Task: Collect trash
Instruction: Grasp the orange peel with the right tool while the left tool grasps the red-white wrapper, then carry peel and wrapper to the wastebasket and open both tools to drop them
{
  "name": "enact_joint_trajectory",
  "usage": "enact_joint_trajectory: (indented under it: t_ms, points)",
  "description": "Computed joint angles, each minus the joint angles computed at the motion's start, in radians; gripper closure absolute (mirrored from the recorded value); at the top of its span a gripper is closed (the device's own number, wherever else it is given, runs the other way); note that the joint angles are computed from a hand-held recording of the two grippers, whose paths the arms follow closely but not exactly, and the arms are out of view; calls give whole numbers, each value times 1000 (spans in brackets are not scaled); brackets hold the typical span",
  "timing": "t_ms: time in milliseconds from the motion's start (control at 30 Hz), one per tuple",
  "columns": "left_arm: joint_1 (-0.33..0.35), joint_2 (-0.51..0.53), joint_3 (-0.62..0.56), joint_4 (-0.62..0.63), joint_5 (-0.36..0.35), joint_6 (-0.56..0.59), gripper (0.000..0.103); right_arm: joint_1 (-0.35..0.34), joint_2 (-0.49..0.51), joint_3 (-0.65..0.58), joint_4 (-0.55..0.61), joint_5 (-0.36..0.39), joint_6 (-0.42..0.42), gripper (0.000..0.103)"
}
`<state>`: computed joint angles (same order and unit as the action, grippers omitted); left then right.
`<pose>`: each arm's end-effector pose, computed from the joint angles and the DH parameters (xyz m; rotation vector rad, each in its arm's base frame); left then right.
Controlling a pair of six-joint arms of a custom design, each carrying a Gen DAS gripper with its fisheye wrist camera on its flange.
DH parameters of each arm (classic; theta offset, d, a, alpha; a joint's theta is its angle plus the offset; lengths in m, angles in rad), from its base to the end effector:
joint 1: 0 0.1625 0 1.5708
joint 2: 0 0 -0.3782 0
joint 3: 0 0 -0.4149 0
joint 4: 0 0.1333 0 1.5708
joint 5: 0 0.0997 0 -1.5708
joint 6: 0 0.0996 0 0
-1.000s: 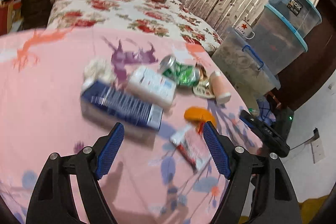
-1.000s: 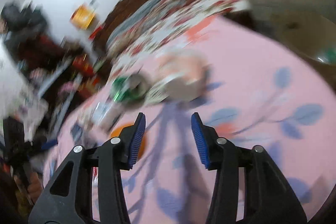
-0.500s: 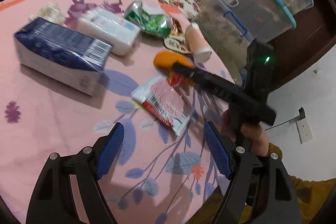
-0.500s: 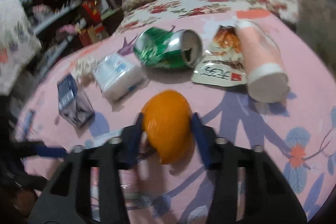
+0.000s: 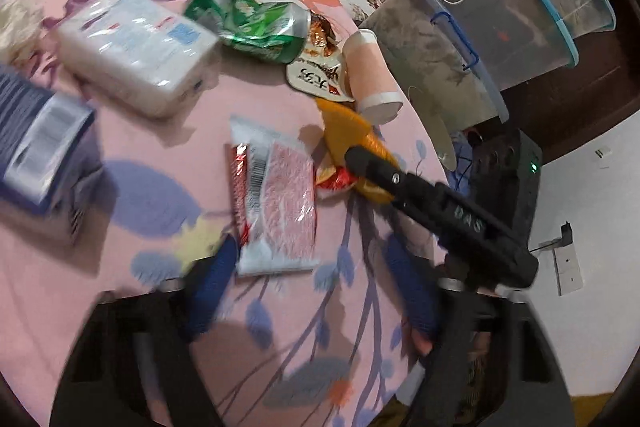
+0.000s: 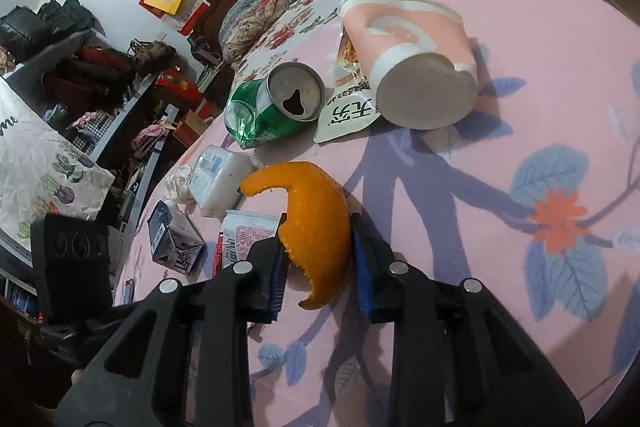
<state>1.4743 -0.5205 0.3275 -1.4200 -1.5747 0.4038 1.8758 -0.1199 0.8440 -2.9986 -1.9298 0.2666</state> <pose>0.0514 -0.8480 0.3349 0.7770 3.0406 -0.0664 0.3408 -0.7551 -0.0737 -0.1321 -2.7902 1.1243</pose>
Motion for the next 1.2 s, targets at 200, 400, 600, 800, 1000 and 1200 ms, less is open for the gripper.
enact_joint_trajectory:
  t_ms: [200, 400, 600, 800, 1000, 1200]
  points:
    - [-15, -51, 113, -74, 63, -18, 98, -7, -30, 76, -120, 8, 31, 57]
    - [-2, -165, 251, -147, 51, 16, 98, -8, -35, 88, -143, 0, 46, 58]
    - [12, -186, 268, -153, 56, -7, 98, -3, -28, 69, -116, -20, 38, 58]
    - [11, -199, 291, -160, 45, -3, 98, 0, -14, 32, -79, -44, 44, 58]
    - [12, -206, 302, -162, 45, -6, 98, -6, 14, -26, -60, -52, 71, 63]
    - [14, -214, 310, -179, 37, -2, 98, -10, 16, -30, -52, -37, 64, 83]
